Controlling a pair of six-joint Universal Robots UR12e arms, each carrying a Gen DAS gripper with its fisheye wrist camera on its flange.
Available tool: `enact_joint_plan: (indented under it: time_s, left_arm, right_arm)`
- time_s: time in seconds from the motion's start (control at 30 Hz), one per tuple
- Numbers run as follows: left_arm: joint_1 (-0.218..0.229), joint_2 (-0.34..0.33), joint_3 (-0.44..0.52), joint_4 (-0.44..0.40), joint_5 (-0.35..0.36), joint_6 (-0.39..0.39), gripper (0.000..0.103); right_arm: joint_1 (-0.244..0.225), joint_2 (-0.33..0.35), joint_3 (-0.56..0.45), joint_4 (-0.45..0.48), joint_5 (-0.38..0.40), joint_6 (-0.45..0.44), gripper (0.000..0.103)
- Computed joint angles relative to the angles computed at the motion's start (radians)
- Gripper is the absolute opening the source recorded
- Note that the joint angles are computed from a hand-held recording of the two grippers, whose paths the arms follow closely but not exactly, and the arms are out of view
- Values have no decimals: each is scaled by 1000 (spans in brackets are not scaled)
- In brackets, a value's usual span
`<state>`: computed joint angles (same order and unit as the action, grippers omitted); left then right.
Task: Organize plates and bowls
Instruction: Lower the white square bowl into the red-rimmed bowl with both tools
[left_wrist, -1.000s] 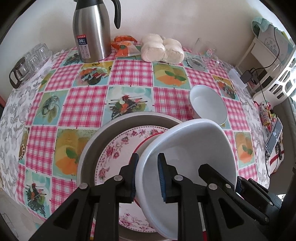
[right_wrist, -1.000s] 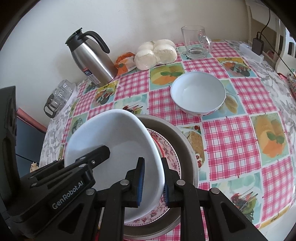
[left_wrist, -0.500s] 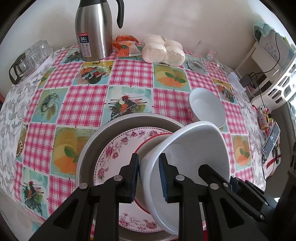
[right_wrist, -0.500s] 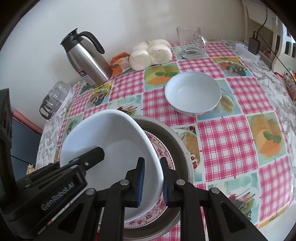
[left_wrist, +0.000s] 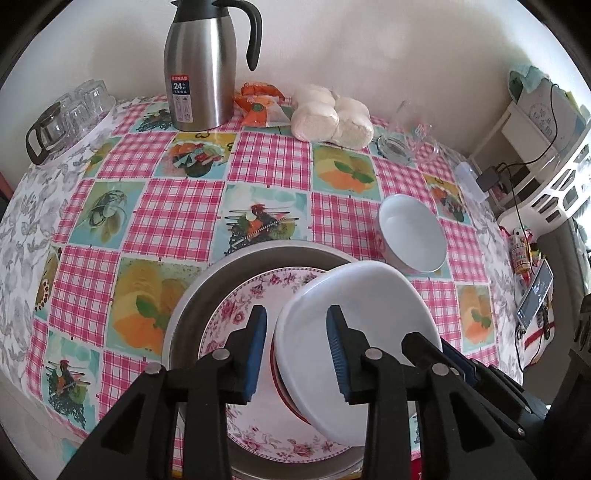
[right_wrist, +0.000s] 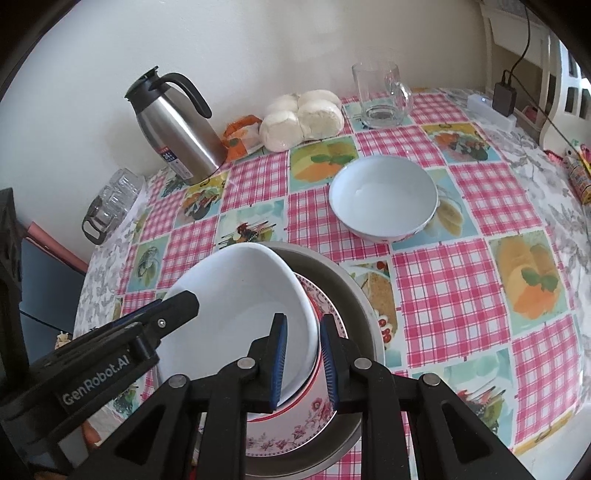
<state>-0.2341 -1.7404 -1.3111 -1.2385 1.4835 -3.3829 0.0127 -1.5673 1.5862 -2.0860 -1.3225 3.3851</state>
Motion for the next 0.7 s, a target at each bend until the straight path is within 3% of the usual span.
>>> enact_joint_plan:
  time_s: [0.47,0.7]
  left_arm:
    - [18,14,-24,49,-21,-50,34]
    - [26,16,-35,63,-47,-62,23]
  right_arm:
    - [-13,-3,5,10,9,38,22]
    - [-15,-1,4,17,16,42,22]
